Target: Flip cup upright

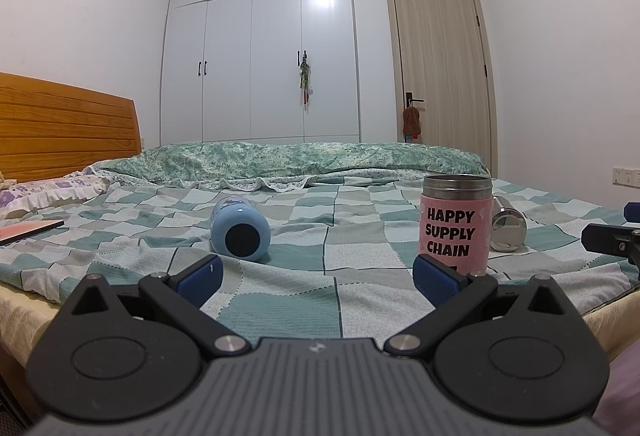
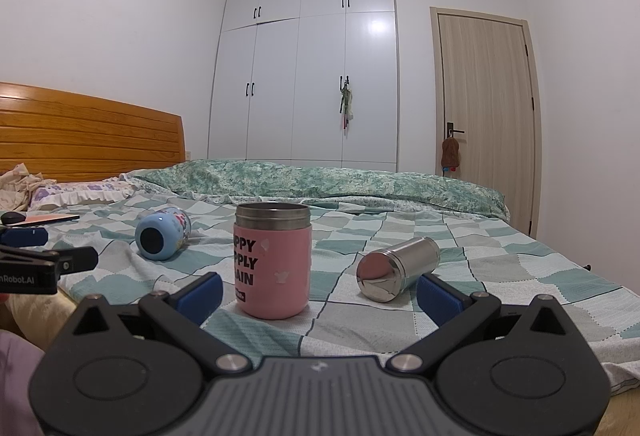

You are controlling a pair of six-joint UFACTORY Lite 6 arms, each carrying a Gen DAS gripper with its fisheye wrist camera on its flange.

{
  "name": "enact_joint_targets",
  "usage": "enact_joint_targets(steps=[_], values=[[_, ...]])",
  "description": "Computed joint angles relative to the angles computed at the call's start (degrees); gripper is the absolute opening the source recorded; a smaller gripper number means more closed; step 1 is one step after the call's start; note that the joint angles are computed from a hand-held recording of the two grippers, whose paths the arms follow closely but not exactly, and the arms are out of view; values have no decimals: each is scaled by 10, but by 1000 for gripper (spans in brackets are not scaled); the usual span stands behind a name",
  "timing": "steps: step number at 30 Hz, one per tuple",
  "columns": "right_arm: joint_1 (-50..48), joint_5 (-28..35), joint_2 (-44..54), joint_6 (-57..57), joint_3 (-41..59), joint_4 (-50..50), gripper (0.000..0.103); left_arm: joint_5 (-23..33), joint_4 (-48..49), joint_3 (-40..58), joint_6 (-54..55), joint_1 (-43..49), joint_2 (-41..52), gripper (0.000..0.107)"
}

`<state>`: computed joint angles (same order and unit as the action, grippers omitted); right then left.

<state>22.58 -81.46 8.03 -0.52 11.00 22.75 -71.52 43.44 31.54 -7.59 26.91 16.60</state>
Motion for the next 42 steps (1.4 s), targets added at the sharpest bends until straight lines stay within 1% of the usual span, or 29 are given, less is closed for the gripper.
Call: enact_joint_targets(steps=[10, 12, 13, 15, 17, 18, 22, 26, 29, 32, 37, 42], values=[[2, 3, -10, -2, -4, 1, 103, 0, 0, 0, -1, 0, 0, 103], [1, 4, -19, -3, -9, -5, 103, 3, 3, 1, -6, 2, -2, 103], [12, -1, -8, -3, -2, 1, 103, 11, 10, 4, -17, 5, -9, 103], [-1, 13, 1, -8, 22, -29, 103, 30, 26, 18, -44, 13, -15, 103], [3, 18, -11, -7, 20, -46, 103, 46, 54, 34, -79, 29, -17, 103], [5, 32, -14, -9, 34, -59, 103, 55, 70, 44, -98, 38, -21, 103], [20, 85, -31, -26, 87, -96, 103, 58, 129, 84, -148, 80, -22, 103], [33, 148, 16, -38, 194, -130, 103, 83, 160, 158, -197, 99, -2, 103], [40, 194, 60, -35, 277, -148, 103, 105, 188, 241, -232, 106, 38, 103], [37, 253, 120, -39, 383, -166, 103, 122, 238, 349, -280, 110, 97, 103], [31, 361, 248, -55, 597, -190, 103, 156, 307, 542, -355, 102, 217, 103], [21, 502, 389, -32, 850, -230, 103, 185, 376, 741, -433, 90, 343, 103]])
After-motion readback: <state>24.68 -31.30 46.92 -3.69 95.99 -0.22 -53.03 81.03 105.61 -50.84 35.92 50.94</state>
